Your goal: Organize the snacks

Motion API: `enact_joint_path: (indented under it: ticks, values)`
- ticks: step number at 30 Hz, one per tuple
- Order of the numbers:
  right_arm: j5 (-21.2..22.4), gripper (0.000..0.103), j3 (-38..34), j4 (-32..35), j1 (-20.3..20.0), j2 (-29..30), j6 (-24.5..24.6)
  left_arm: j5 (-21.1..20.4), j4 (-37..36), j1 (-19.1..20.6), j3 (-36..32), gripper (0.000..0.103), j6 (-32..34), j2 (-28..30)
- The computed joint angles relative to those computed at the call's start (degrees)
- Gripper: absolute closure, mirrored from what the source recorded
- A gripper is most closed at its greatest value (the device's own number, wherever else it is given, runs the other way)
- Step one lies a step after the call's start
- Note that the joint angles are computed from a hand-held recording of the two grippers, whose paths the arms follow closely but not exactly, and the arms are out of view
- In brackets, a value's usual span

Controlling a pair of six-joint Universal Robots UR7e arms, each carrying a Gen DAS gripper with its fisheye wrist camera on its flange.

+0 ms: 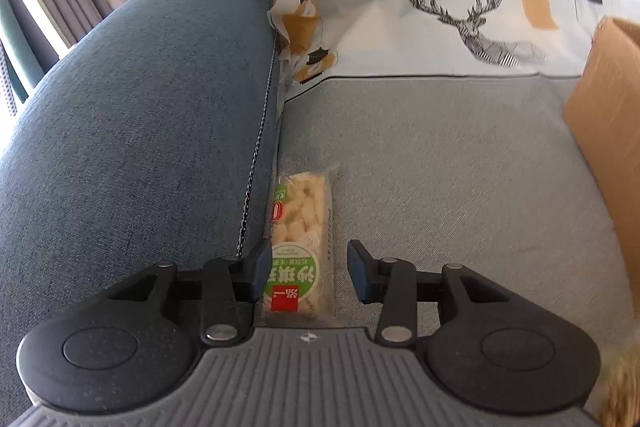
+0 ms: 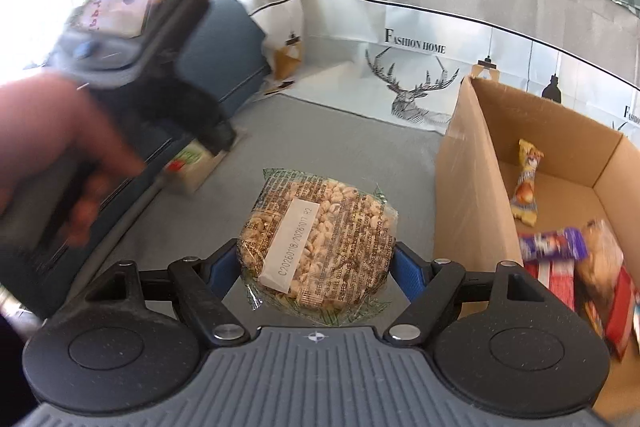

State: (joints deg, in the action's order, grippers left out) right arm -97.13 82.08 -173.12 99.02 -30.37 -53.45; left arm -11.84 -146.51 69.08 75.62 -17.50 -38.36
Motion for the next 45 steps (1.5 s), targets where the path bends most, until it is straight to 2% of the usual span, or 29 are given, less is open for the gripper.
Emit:
enact_joint_path:
  ticks: [3, 6, 12, 18, 21, 24, 26, 28, 33, 37, 39, 41, 45]
  values:
    - [-0.3, 0.023, 1.5, 2.5, -0.6, -1.2, -0.6, 1.4, 9.7, 0.2, -1.3, 0.057, -5.4, 0.2]
    - [1.0, 0.023, 0.7, 5.0, -0.8, -1.0, -0.8, 0.9, 21.0, 0.7, -2.5, 0.057, -13.8, -0.3]
    - [0.5, 0.023, -0.5, 8.0, -0.7, 0.2, -1.5, 3.4, 34.4, 1.4, -5.2, 0.060, -22.7, 0.5]
    - [0.4, 0.023, -0.7, 8.6, -0.7, 0.7, -2.4, 3.9, 38.0, 1.7, -6.8, 0.063, -25.5, 1.0]
    - [0.3, 0.023, -0.9, 9.0, -0.8, 0.8, -2.1, 3.6, 32.0, 1.6, -5.9, 0.070, -22.4, 0.9]
    - [0.3, 0.023, -1.8, 9.9, -0.9, 1.1, -1.8, 3.6, 21.6, 1.2, -4.0, 0.082, -15.8, 0.8]
    - [0.3, 0.023, -1.9, 10.0, -0.9, 1.1, -1.7, 3.2, 14.9, 0.9, -2.8, 0.096, -10.7, 0.9]
    - [0.3, 0.023, -2.1, 10.2, -0.9, 1.2, -1.7, 2.5, 8.2, 0.7, -2.2, 0.103, -5.4, 1.2]
    - [-0.2, 0.023, -2.3, 10.1, -0.8, 1.5, -1.8, 1.6, 4.6, 0.5, -1.4, 0.103, -3.9, 0.8]
    - [-0.2, 0.023, -2.4, 9.8, -0.8, 1.6, -1.5, 0.7, -6.6, 0.0, -1.0, 0.103, 5.7, 1.9]
    - [-0.2, 0.023, -2.2, 9.4, -0.8, 1.6, -1.2, -1.5, -11.2, -0.4, -0.4, 0.103, 9.4, 1.8]
    - [-0.2, 0.023, -2.2, 9.2, -0.8, 1.6, -1.1, -5.8, -14.6, -0.6, 1.2, 0.103, 10.7, 0.6]
    - [-0.2, 0.023, -1.6, 8.6, -0.7, 1.4, -1.0, -18.3, -17.0, -0.2, 5.7, 0.103, 7.0, -3.9]
